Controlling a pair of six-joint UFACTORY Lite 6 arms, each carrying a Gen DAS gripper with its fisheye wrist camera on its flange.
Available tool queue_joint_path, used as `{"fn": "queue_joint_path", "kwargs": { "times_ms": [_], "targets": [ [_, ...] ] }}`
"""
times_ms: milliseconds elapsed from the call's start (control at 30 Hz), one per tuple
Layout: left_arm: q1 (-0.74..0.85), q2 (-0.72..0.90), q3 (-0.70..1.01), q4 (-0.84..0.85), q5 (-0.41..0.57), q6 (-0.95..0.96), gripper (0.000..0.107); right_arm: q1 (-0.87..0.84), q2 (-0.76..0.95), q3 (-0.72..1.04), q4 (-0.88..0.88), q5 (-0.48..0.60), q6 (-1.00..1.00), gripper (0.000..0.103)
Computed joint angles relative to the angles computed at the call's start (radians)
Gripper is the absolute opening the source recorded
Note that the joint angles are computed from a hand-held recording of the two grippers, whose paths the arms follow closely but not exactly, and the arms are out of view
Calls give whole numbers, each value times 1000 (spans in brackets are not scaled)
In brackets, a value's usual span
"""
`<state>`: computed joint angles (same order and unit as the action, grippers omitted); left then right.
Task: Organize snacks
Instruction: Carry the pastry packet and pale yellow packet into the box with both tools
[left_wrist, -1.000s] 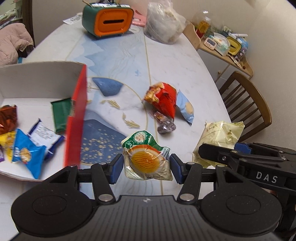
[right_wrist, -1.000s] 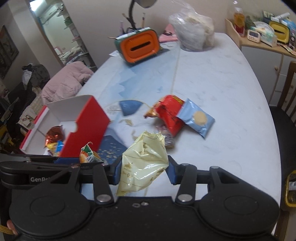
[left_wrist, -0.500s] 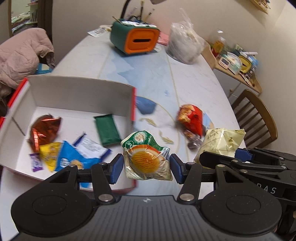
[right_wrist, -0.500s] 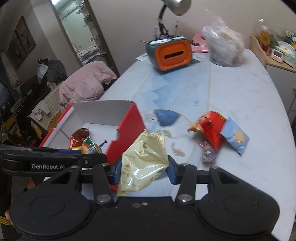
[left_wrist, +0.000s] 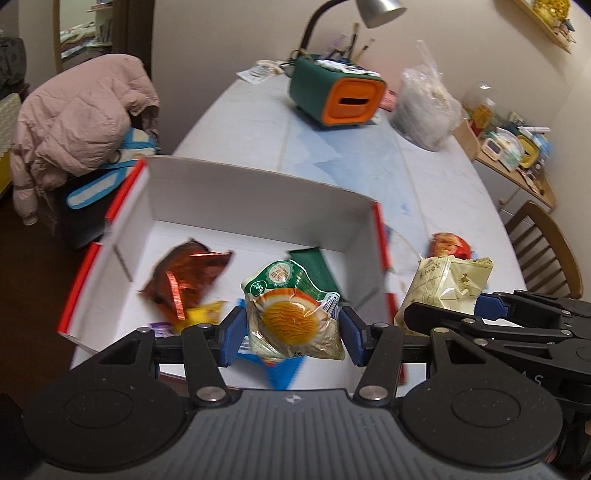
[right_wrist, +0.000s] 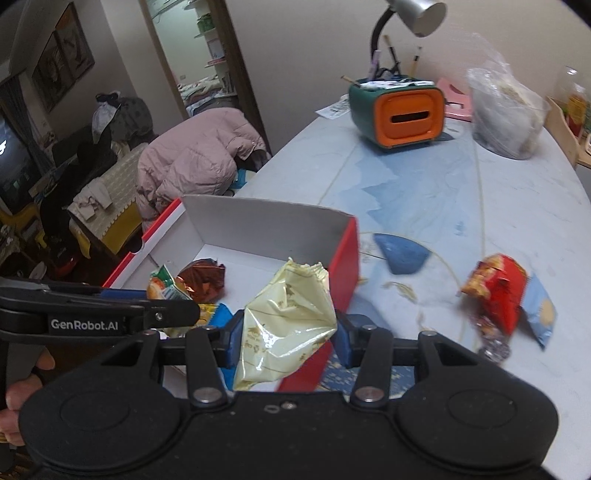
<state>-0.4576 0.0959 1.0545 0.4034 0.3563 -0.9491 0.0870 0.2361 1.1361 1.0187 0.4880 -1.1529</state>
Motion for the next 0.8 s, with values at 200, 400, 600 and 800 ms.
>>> {"fn": "queue_joint_path", "kwargs": {
  "times_ms": [200,400,600,800],
  "targets": [
    [111,2,-31,-85,-22,149,54,104,94,76,-86,-80,104,45],
    [206,77,-6,-173,-36,313,54,184,216,182,-252,-141,283,45],
    [247,170,46,-195,-26,402,54,245,316,264,-422,-172,436,45],
    [240,226,67,-136,-31,389,54,288,399,333,-562,-182,557,45]
  ]
}}
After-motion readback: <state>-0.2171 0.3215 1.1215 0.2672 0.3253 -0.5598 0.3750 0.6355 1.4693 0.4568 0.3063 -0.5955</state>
